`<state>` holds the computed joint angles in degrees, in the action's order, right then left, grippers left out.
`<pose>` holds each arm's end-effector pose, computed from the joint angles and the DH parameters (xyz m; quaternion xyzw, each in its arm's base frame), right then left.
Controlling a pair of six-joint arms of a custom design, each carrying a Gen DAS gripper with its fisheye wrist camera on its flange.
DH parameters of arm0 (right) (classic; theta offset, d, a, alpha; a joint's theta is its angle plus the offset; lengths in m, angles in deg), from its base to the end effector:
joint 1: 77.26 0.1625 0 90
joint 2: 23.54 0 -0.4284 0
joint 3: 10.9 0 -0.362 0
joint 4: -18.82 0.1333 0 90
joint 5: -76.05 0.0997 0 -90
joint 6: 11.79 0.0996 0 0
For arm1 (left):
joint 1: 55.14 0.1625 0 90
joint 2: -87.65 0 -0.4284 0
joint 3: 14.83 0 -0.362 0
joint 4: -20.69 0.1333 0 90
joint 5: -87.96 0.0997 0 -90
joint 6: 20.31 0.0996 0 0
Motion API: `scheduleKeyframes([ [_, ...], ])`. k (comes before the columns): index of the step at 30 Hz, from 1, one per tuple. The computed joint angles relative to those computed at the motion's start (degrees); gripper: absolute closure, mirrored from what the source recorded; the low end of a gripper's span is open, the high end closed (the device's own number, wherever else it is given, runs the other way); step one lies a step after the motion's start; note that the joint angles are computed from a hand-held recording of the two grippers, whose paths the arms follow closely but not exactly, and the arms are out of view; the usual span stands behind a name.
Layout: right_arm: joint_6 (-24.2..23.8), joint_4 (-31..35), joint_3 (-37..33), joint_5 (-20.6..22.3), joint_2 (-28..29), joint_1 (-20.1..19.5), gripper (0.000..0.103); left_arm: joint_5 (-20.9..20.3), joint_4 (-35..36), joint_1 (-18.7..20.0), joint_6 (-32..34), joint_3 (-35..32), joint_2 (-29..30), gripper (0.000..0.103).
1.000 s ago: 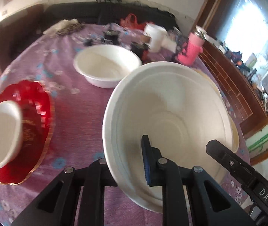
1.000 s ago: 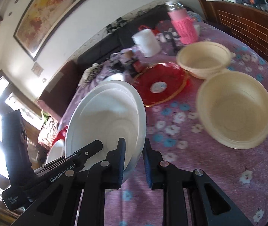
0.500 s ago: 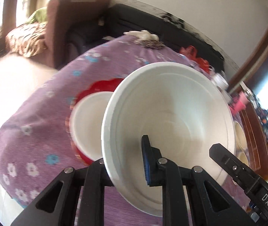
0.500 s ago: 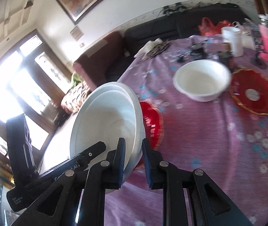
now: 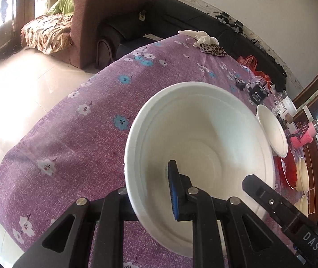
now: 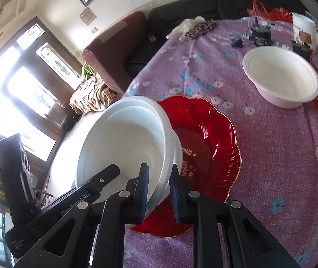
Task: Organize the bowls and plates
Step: 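Carry the second white bowl with the right gripper to the red plate, then lower the second bowl into the first bowl and open the right gripper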
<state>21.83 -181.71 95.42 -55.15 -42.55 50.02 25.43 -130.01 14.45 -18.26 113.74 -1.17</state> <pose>0.3829 -0.3912 -0.0891 -0.0415 -0.9187 0.3533 0.1715 0.0244 -0.4485 0.3125 0.1437 0.9453 -0.2116 0.2023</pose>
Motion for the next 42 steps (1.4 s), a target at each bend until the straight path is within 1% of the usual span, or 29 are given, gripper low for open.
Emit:
scheduleKeyframes([
  [4,0.09,0.10,-0.12,0.64,0.08,-0.65,0.082,-0.36,-0.31,0.25,0.52,-0.14,0.09,0.085],
  [8,-0.65,1.32,-0.78,-0.16,0.08,-0.31,0.082,-0.25,-0.59,0.32,0.86,-0.17,-0.02,0.085],
  [9,-0.40,1.78,-0.97,-0.62,0.07,0.10,0.080,-0.35,-0.57,0.36,0.80,-0.29,-0.01,0.085],
  [11,-0.44,2.07,-1.24,-2.28,0.16,0.70,0.071,-0.54,-0.22,0.43,0.63,-0.44,-0.26,0.085],
  [13,-1.02,1.42,-1.29,-3.72,0.33,1.09,0.053,-0.15,-0.69,0.15,0.73,-0.16,-0.55,0.085],
  [15,-1.08,0.69,-1.04,-4.51,0.29,1.28,0.050,0.13,-0.61,0.03,0.57,-0.07,-0.81,0.084],
  [19,-0.55,-0.58,0.16,-4.88,-0.20,1.35,0.049,0.24,0.20,-0.18,0.43,-0.28,-1.25,0.081],
  [20,-0.39,-0.76,0.40,-4.91,-0.27,1.33,0.049,1.54,0.23,-0.75,0.40,-0.09,-1.39,0.070],
  [21,-0.19,-0.87,0.62,-5.13,-0.31,1.34,0.049,1.78,-0.14,-1.07,0.86,0.18,-1.74,0.057],
  [22,-0.10,-0.84,0.73,-5.48,-0.30,1.39,0.049,3.55,-0.64,-1.86,1.03,0.66,-2.01,0.047],
  [23,-0.10,-0.84,0.78,-5.58,-0.29,1.41,0.049,5.74,-2.95,-2.79,1.61,1.75,-2.35,0.035],
  [25,-0.01,-1.22,1.06,-5.16,-0.35,1.35,0.049,8.44,-6.32,-4.09,3.16,3.14,-3.00,0.035],
  [26,-0.11,-1.61,1.23,-5.00,-0.38,1.33,0.049,8.58,-6.35,-4.19,3.47,3.12,-3.31,0.035],
  [29,-0.15,-2.42,1.73,-5.12,-0.55,1.53,0.049,6.90,-5.42,-3.36,2.90,2.26,-4.23,0.035],
  [34,0.29,-4.21,3.66,-6.03,-1.18,2.22,0.049,4.49,-6.09,-2.04,1.60,2.04,-6.15,0.034],
  [37,1.47,-5.75,5.64,-6.89,-1.60,2.57,0.047,4.58,-7.82,-2.06,1.39,2.67,-6.86,0.033],
  [39,2.14,-6.55,6.83,-7.00,-1.84,2.55,0.047,5.74,-9.67,-2.49,2.06,3.65,-6.57,0.033],
  [42,3.25,-8.01,8.74,-7.04,-2.13,2.59,0.047,10.20,-10.51,-3.56,2.27,4.38,-4.58,0.033],
])
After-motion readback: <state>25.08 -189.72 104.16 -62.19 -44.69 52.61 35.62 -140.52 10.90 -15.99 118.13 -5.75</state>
